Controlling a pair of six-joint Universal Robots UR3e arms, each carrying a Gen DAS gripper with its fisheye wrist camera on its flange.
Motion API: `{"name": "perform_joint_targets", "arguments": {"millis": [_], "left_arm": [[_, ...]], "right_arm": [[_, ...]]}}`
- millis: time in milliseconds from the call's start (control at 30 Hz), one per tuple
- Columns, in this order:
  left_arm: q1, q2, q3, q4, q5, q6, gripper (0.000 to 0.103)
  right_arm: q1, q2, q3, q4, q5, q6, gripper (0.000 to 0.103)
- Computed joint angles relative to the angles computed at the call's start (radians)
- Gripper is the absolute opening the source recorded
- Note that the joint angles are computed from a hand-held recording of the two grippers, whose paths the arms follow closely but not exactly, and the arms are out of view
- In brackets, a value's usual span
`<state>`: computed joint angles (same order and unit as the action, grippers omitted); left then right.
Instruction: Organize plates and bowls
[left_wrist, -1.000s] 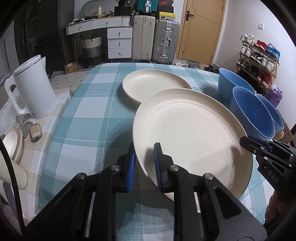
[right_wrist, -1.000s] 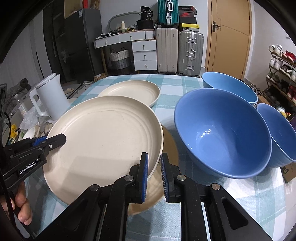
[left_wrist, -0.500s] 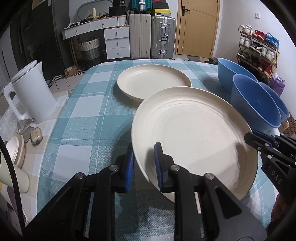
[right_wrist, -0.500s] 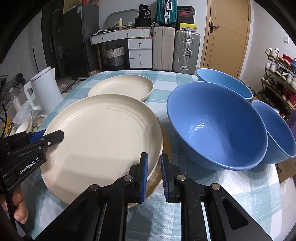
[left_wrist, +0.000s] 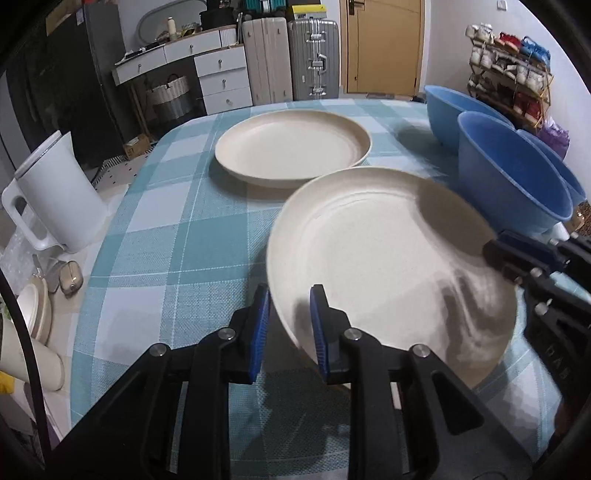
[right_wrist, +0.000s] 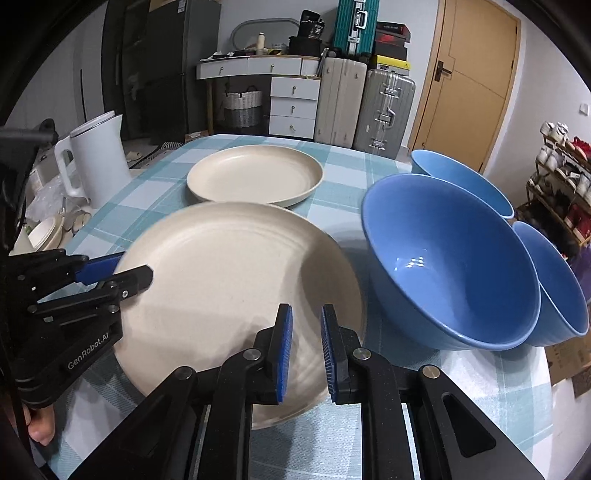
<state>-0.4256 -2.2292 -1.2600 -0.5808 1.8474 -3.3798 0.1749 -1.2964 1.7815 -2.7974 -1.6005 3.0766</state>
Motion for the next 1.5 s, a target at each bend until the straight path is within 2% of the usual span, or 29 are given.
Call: {"name": "perform_joint_targets", "arguments": {"millis": [167, 233, 267, 300, 333, 367, 433, 500, 533, 567, 733, 767, 800, 900, 1033, 1200, 1500], "left_arm": [[0.014, 0.001, -0.006, -0.017, -0.025, -0.009, 0.019], [0.03, 0.018, -0.028, -0.005, -0.055, -0.017, 0.021], [0.043, 0.033, -0.046, 0.006, -0.074, -0.023, 0.023], [0.048, 0.046, -0.065, 0.018, -0.083, -0.029, 0.03], [0.062, 0.064, -0.089, 0.036, -0.099, -0.041, 0.039], [0.069, 0.078, -0.105, 0.047, -0.107, -0.05, 0.045], [0.091, 0.112, -0.145, 0.073, -0.132, -0.073, 0.068], [0.114, 0.146, -0.187, 0.106, -0.165, -0.083, 0.079], [0.128, 0.168, -0.213, 0.129, -0.187, -0.085, 0.079], [0.134, 0.18, -0.224, 0.137, -0.191, -0.09, 0.08], [0.159, 0.238, -0.26, 0.142, -0.203, -0.1, 0.091], [0.165, 0.248, -0.264, 0.141, -0.208, -0.103, 0.094], [0.168, 0.257, -0.266, 0.141, -0.209, -0.107, 0.102], [0.165, 0.278, -0.268, 0.144, -0.194, -0.116, 0.102], [0.163, 0.277, -0.224, 0.12, -0.187, -0.122, 0.102], [0.163, 0.245, -0.11, 0.037, -0.175, -0.121, 0.102], [0.175, 0.15, 0.099, -0.079, -0.158, -0.122, 0.102]], "right_arm": [[-0.021, -0.01, -0.003, 0.015, 0.024, -0.005, 0.021], [-0.03, -0.016, -0.006, 0.017, 0.042, -0.002, 0.028], [-0.035, -0.025, 0.004, 0.013, 0.05, -0.002, 0.036], [-0.038, -0.032, 0.007, 0.008, 0.055, 0.0, 0.043], [-0.036, -0.041, 0.017, -0.003, 0.056, 0.002, 0.047], [-0.038, -0.046, 0.018, -0.007, 0.063, -0.001, 0.052], [-0.043, -0.056, 0.015, -0.008, 0.076, -0.009, 0.06], [-0.049, -0.065, 0.004, 0.002, 0.098, -0.015, 0.073], [-0.053, -0.07, 0.001, 0.003, 0.112, -0.018, 0.077], [-0.054, -0.075, -0.002, 0.0, 0.118, -0.02, 0.086], [-0.08, -0.088, -0.05, 0.029, 0.178, -0.03, 0.101], [-0.087, -0.092, -0.057, 0.035, 0.19, -0.033, 0.102], [-0.094, -0.093, -0.068, 0.042, 0.199, -0.037, 0.102], [-0.106, -0.087, -0.123, 0.088, 0.204, -0.056, 0.102], [-0.152, -0.087, -0.19, 0.162, 0.275, -0.063, 0.102], [-0.209, -0.061, -0.303, 0.265, 0.358, -0.065, 0.102], [-0.247, 0.046, -0.54, 0.414, 0.399, -0.089, 0.102]]}}
